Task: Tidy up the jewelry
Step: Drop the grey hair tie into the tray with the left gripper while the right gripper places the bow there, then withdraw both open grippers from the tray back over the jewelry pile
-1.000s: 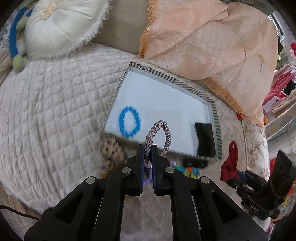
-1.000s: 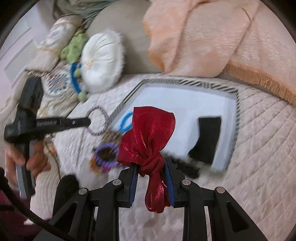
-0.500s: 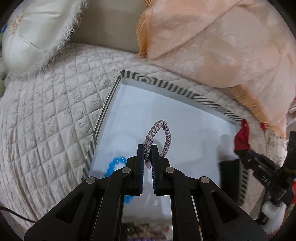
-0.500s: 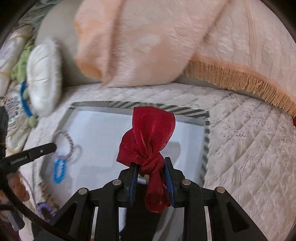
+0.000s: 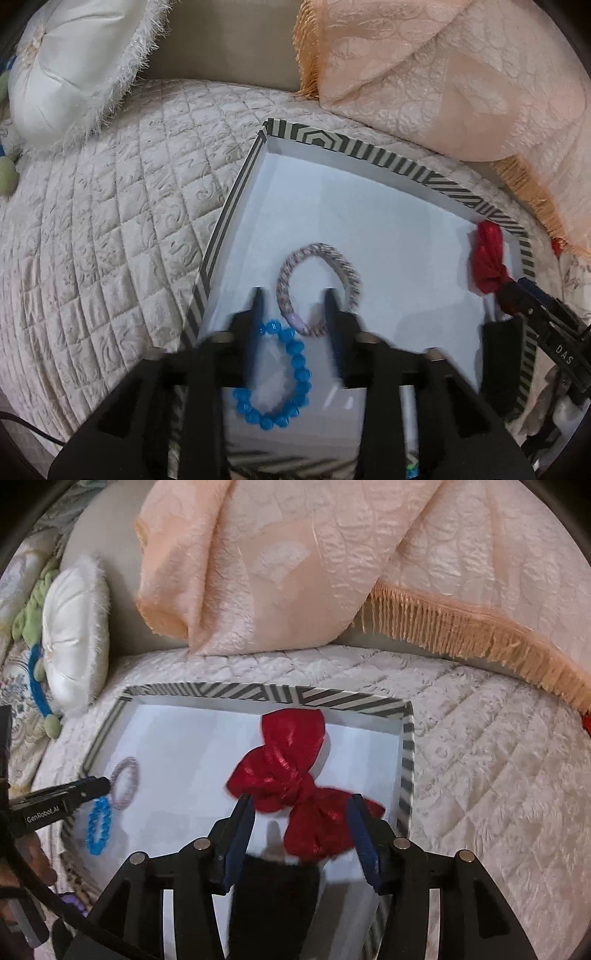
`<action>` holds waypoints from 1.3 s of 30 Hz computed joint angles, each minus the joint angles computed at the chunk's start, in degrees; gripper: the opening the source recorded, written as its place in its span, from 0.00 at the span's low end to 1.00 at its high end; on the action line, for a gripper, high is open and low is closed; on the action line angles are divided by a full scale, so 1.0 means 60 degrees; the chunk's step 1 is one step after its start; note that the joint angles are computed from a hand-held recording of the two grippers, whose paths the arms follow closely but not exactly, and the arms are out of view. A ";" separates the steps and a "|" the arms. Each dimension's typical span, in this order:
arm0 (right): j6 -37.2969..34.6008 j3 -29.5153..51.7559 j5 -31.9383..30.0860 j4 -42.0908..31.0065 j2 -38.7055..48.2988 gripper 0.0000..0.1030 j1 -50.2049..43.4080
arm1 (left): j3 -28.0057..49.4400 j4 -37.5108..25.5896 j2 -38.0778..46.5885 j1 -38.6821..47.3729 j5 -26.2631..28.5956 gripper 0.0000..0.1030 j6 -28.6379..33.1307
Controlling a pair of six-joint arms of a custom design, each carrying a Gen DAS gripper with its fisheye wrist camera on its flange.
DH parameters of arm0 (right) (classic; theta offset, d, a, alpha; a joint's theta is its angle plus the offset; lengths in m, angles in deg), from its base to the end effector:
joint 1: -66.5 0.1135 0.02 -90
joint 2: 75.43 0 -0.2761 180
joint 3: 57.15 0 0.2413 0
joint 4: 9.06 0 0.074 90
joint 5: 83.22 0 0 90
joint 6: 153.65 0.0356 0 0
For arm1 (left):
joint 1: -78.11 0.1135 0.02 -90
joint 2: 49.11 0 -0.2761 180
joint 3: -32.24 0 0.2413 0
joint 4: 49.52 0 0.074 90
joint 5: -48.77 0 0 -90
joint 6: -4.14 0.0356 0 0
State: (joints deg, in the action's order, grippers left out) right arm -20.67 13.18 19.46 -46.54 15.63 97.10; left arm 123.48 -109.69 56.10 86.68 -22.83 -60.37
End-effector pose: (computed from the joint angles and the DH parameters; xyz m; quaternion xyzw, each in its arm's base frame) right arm 0.2691 0.1501 0.2117 0.1331 0.9470 0.0780 0.2816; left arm 0.3538 0.0419 0.2180 0.1657 0.9638 -0.1115 0.1766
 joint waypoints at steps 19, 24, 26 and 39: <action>0.5120 0.0885 0.2721 -0.2816 -0.0865 0.48 0.5760 | -0.2741 -0.0950 -0.4358 0.3705 0.1040 0.37 0.3437; 0.6133 0.1658 0.3214 -0.3615 -0.0211 0.51 0.6533 | -0.3041 -0.1473 -0.4876 0.4841 0.1506 0.37 0.4394; 0.6525 0.1703 0.3307 -0.3614 -0.0151 0.52 0.6842 | -0.3187 -0.1593 -0.5088 0.5140 0.1628 0.37 0.4713; 0.7511 0.2801 0.3781 -0.4683 0.0525 0.59 0.7933 | -0.3542 -0.2331 -0.5492 0.6749 0.2100 0.37 0.6410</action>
State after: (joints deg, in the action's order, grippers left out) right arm 24.40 29.99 42.14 -74.64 18.78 144.70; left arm 102.23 -123.68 23.15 127.17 -10.23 -21.91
